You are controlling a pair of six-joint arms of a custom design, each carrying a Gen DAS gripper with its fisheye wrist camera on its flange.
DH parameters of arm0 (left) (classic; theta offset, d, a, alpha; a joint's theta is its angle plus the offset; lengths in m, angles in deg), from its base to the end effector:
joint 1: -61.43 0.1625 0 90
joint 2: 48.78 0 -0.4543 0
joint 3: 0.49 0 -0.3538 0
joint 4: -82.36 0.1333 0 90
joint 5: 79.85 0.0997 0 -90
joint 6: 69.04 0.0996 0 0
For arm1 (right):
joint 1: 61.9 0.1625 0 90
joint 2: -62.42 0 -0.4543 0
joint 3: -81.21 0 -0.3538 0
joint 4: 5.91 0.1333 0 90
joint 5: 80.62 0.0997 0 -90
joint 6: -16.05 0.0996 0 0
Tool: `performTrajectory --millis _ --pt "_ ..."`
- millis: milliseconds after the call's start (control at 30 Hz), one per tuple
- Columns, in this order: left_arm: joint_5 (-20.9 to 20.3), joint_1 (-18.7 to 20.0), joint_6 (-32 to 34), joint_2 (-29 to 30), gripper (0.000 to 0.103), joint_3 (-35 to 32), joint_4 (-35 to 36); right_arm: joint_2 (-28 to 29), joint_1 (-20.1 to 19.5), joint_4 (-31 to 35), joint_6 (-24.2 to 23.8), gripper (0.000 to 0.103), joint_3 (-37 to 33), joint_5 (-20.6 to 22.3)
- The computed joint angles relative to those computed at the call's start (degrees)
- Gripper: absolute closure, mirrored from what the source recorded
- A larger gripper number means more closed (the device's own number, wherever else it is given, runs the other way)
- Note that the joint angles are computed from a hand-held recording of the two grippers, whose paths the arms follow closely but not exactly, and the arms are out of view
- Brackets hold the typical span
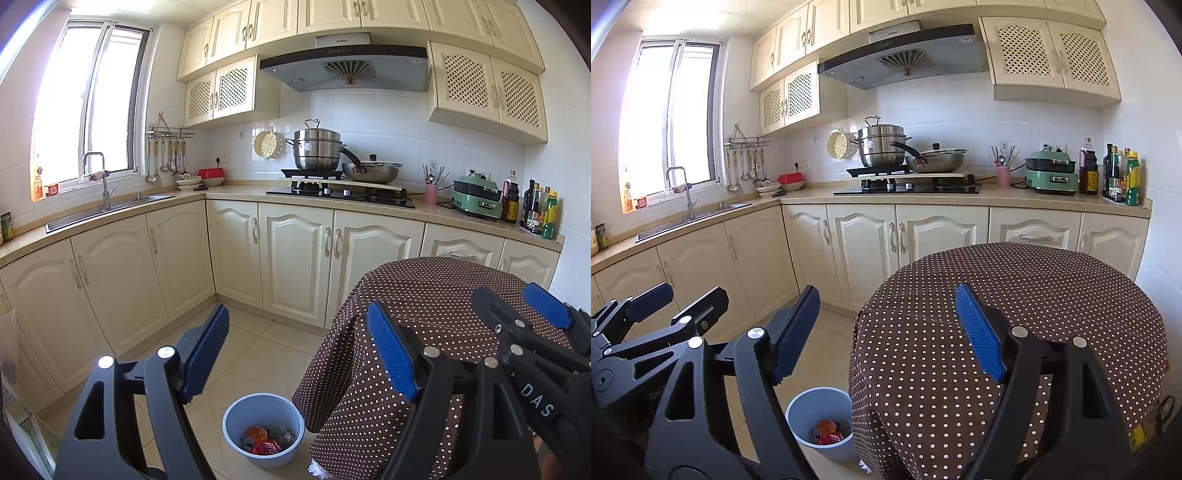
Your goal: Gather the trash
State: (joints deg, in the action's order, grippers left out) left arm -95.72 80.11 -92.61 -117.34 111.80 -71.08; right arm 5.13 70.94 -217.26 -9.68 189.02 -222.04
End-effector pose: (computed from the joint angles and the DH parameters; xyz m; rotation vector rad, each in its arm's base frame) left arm -0.4237 -0.3851 0.3488 0.5940 2.0181 -1.4056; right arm 0.4227 -0.3743 0.3455 0.5544 -2.0146 1.5316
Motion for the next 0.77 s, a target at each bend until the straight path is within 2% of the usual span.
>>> performTrajectory --millis 433,600,767 --pt "-0.5 0.8 4.1 2.0 0.027 -1.0 -3.7 -1.6 -1.4 0.2 0.5 0.026 1.1 1.0" --pt "-0.7 1.3 5.7 3.3 0.02 -1.7 -5.4 -2.1 -2.4 0.2 0.6 0.026 1.4 1.5" --pt "-1.9 2.3 6.8 4.8 0.02 -3.1 -5.5 -3.0 -4.1 0.8 0.2 0.026 1.4 1.2"
